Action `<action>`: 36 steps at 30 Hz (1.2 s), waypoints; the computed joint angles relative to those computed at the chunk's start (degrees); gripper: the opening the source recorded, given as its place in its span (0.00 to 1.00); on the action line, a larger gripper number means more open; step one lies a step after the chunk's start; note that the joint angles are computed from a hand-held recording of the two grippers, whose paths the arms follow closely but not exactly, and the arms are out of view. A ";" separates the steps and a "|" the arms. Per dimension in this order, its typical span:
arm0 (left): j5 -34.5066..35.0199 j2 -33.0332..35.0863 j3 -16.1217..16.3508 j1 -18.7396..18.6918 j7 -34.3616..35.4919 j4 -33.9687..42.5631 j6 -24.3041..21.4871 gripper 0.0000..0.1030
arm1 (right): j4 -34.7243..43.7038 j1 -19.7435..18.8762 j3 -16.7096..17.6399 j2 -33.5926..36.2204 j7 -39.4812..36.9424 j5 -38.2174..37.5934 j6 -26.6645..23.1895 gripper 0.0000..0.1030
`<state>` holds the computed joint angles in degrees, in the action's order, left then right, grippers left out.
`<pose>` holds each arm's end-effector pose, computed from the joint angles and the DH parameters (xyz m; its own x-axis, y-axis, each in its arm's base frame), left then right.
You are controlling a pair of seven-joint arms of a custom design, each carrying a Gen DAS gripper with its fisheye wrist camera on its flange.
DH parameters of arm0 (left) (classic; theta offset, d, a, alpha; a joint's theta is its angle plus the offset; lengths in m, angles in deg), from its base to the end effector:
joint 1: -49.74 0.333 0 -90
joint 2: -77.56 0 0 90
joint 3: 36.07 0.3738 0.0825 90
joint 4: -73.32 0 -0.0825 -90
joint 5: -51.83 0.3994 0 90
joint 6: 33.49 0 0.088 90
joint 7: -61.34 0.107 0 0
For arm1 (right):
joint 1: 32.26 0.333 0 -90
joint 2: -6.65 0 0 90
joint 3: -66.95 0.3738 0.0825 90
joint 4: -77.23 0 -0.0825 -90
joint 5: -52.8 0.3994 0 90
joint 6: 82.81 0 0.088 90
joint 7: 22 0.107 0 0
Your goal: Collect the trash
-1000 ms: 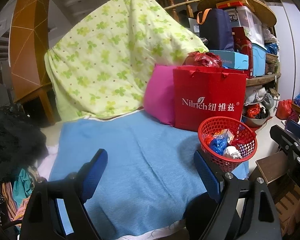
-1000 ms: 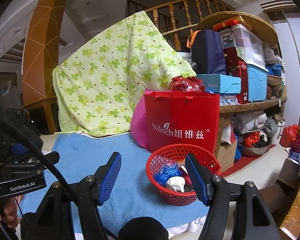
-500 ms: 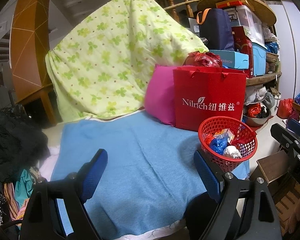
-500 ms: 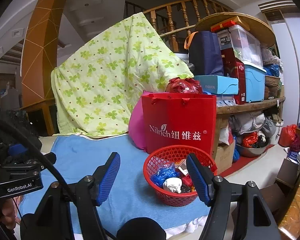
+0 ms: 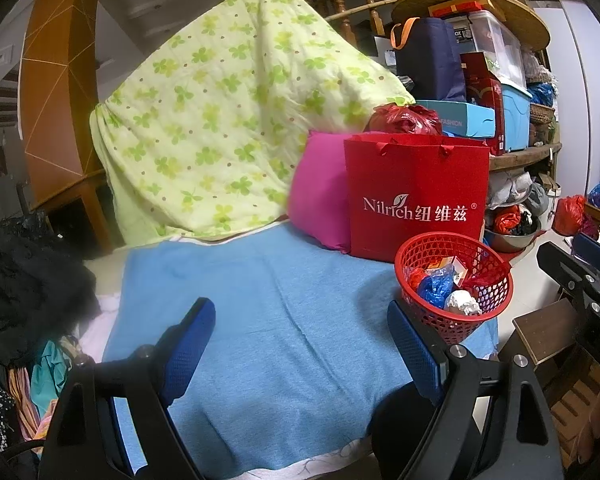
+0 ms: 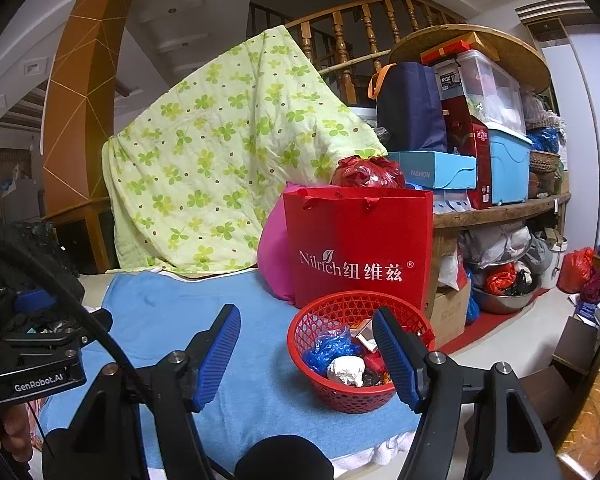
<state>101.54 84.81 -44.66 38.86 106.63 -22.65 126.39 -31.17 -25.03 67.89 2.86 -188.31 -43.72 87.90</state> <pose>0.6228 -0.2494 0.6829 -0.1234 -0.9811 -0.1487 -0.4197 0.1874 -0.8881 0.5631 0.1510 0.6526 -0.0426 -0.9958 -0.0816 -0.2282 0.0892 -0.9695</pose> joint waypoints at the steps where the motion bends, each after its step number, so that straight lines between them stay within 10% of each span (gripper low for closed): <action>1: 0.03 -0.01 -0.02 -0.01 -0.10 0.02 -0.07 0.85 | -0.01 0.00 -0.01 -0.01 -0.29 0.30 0.05 0.70; 36: -0.79 -0.11 -0.46 -0.30 3.25 0.72 -0.02 0.85 | -0.45 -0.85 0.00 -1.31 1.04 0.41 -0.67 0.73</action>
<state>100.75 84.70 -45.11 38.56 109.88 -21.93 126.37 -31.62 -25.88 67.89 1.55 -187.26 -43.31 87.23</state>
